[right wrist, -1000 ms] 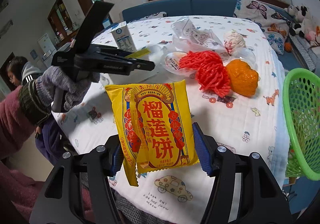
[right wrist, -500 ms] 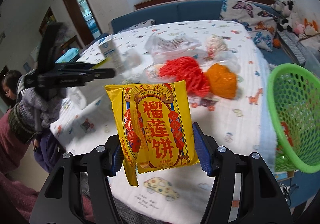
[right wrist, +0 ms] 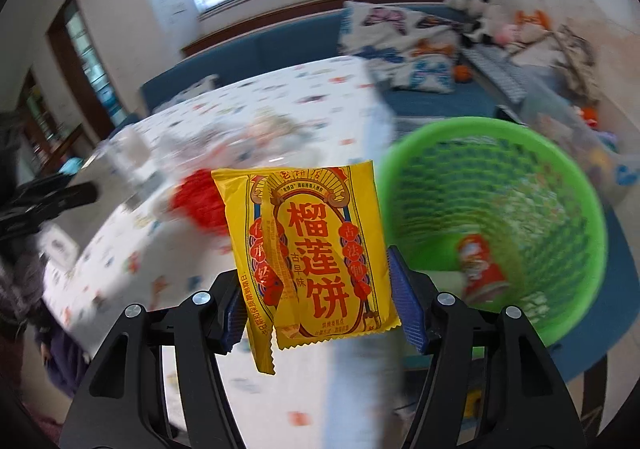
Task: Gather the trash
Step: 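Carry the yellow wrapper to the green basket and release it with the right tool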
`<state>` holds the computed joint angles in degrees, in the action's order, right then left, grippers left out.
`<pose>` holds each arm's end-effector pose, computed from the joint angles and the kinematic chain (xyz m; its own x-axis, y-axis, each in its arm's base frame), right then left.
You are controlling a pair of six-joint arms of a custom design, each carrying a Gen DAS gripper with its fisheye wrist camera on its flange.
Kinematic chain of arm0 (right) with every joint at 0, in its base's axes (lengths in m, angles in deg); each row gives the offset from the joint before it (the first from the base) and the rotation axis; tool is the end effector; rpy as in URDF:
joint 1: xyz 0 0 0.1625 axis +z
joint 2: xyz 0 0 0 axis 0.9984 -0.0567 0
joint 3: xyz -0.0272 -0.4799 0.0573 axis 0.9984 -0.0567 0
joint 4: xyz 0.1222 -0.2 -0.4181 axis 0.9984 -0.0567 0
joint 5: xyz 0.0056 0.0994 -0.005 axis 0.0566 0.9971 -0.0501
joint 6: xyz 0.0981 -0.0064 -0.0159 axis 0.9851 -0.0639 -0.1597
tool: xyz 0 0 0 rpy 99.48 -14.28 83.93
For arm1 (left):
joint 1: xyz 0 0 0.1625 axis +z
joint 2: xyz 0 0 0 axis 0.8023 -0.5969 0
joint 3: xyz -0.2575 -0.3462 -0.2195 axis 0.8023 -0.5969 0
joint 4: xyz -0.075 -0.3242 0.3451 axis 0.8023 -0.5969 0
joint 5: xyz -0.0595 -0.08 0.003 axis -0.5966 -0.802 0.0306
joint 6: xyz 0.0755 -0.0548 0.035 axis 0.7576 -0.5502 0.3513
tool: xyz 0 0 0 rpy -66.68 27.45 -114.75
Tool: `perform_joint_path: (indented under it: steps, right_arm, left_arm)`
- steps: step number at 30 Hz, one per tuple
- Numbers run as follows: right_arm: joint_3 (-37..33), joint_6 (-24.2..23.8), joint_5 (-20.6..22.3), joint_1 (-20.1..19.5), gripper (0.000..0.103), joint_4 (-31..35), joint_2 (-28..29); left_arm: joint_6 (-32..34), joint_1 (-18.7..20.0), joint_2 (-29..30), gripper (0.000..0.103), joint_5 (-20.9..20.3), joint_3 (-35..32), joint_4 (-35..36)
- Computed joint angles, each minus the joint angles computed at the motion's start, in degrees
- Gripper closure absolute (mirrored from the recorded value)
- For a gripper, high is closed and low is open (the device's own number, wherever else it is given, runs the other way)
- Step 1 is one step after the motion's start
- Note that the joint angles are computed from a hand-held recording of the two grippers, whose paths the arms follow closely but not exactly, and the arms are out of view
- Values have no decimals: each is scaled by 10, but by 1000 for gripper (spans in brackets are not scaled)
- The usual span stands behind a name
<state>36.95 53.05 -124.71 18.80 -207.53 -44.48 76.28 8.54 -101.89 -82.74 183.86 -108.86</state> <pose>0.2701 -0.6333 0.1413 -0.8153 -0.2422 0.5260 -0.5142 0.7204 -0.4654 -0.1428 -0.6493 0.3467 -0.7185 0.4435 -0.5358 0.6624 0.6712 -0.3326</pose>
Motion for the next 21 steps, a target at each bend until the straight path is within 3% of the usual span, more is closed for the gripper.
perform_joint_path:
  steps: [9,21]
  right_arm:
    - [-8,21,-43,-46,38,-11,-25]
    - [-7,42,-25,-84,24,-11,-43]
  left_arm:
    - [3,-27,63,58,-25,-43,7]
    - [13,-52,152,58,-45,-110,28]
